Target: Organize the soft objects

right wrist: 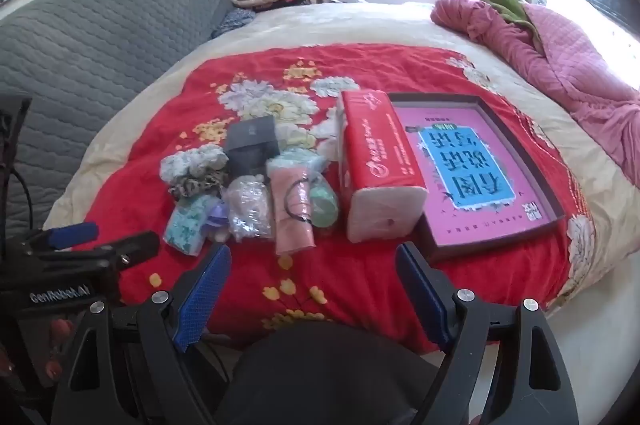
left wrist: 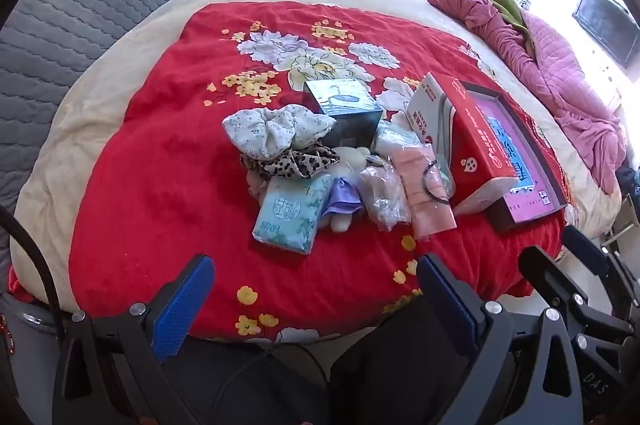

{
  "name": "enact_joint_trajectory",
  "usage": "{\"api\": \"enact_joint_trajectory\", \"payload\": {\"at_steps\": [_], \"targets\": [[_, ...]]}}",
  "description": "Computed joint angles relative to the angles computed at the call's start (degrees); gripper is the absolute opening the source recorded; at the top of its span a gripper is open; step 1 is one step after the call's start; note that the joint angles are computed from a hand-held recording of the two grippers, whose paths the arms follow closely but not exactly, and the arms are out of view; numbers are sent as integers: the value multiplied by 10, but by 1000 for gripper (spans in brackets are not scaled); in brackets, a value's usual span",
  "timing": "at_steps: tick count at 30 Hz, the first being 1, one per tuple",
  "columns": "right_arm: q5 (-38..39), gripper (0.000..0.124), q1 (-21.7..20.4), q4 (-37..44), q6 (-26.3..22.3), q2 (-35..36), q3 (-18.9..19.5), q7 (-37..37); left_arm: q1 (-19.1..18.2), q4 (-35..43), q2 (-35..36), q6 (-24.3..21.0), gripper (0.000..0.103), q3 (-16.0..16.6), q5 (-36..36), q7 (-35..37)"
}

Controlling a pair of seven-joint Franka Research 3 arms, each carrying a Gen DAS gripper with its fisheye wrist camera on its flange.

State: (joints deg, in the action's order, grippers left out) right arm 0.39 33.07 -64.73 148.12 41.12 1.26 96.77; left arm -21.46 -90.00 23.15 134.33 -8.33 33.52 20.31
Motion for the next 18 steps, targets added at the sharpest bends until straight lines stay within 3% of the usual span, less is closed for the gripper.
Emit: {"api": "enact_joint_trajectory", "payload": {"at_steps": [4,7,10,18], "targets": [[-18,85,7,-5,0,-5,-11,-7,-2,-10,-8,12,102,-1,2,-7],[-34,85,19,14,-28,3,-20,9,-3,-7,-8,7,102,-2,0,-7],[-18,85,3,13,-33,0,-4,4,2,-6,-6,6,102,-5,-11,-1],[-25,85,9,13,-34,0,-9,14,3,-10,-10,7,102,-4,-14,-5]]}}
